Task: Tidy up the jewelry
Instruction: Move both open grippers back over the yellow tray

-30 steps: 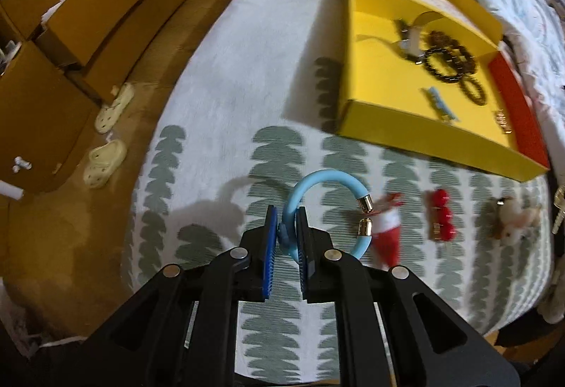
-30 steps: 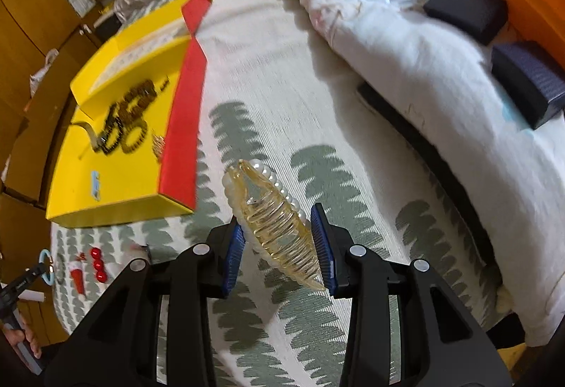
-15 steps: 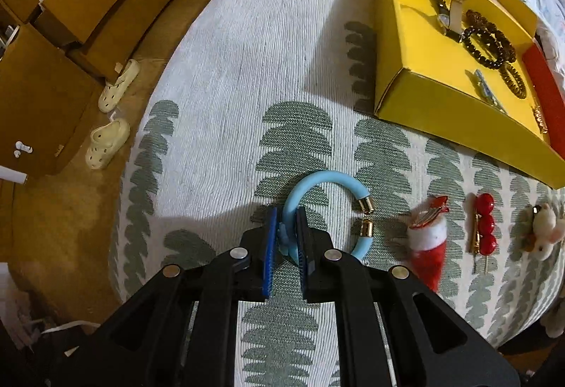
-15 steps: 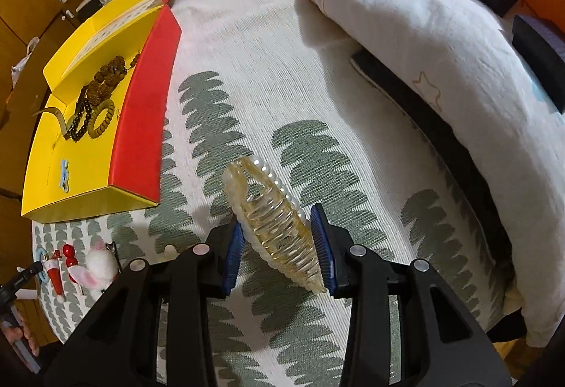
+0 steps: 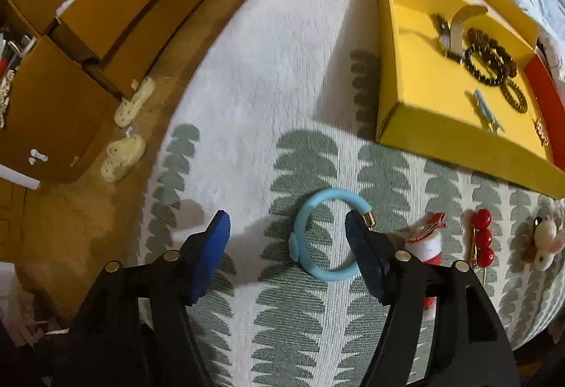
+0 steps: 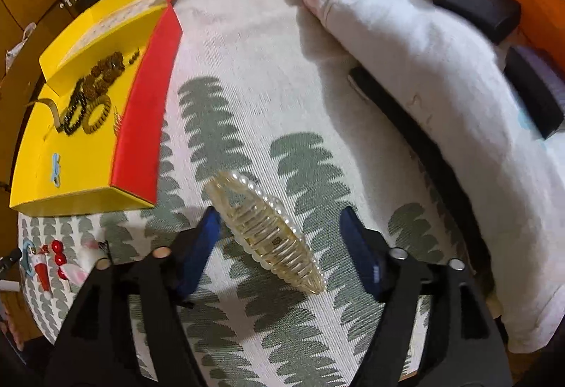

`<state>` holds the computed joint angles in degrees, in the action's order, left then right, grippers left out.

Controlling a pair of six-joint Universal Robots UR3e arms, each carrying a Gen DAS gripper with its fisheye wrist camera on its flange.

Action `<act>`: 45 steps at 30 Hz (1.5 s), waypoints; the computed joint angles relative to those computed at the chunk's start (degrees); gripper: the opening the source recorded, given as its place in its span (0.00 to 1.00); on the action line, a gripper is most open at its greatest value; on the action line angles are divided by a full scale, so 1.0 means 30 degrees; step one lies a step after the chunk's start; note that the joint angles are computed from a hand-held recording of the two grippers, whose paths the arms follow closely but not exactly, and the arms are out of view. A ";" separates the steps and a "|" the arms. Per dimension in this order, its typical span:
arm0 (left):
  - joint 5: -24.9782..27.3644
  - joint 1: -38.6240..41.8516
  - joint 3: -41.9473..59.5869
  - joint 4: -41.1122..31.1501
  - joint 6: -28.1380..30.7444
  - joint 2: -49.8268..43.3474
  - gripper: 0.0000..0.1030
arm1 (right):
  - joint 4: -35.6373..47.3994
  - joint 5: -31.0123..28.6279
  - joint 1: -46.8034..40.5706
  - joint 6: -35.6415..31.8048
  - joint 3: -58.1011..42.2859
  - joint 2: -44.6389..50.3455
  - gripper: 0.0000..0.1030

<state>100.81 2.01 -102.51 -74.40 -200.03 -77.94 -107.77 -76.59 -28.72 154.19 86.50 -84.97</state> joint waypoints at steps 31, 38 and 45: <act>-0.3971 -0.3121 1.7187 -0.3168 -0.0066 -1.4013 0.59 | 0.3496 0.1763 0.7823 0.2602 -1.1769 0.8264 0.75; -0.4269 -0.3375 1.9687 -0.4394 0.0065 -1.6175 0.59 | 0.2861 0.1049 0.8129 0.2390 -1.1708 0.9254 0.74; -0.4337 -0.3454 2.0371 -0.5051 0.0191 -1.6870 0.59 | 0.2279 0.0492 0.8584 0.2395 -1.2138 0.9866 0.74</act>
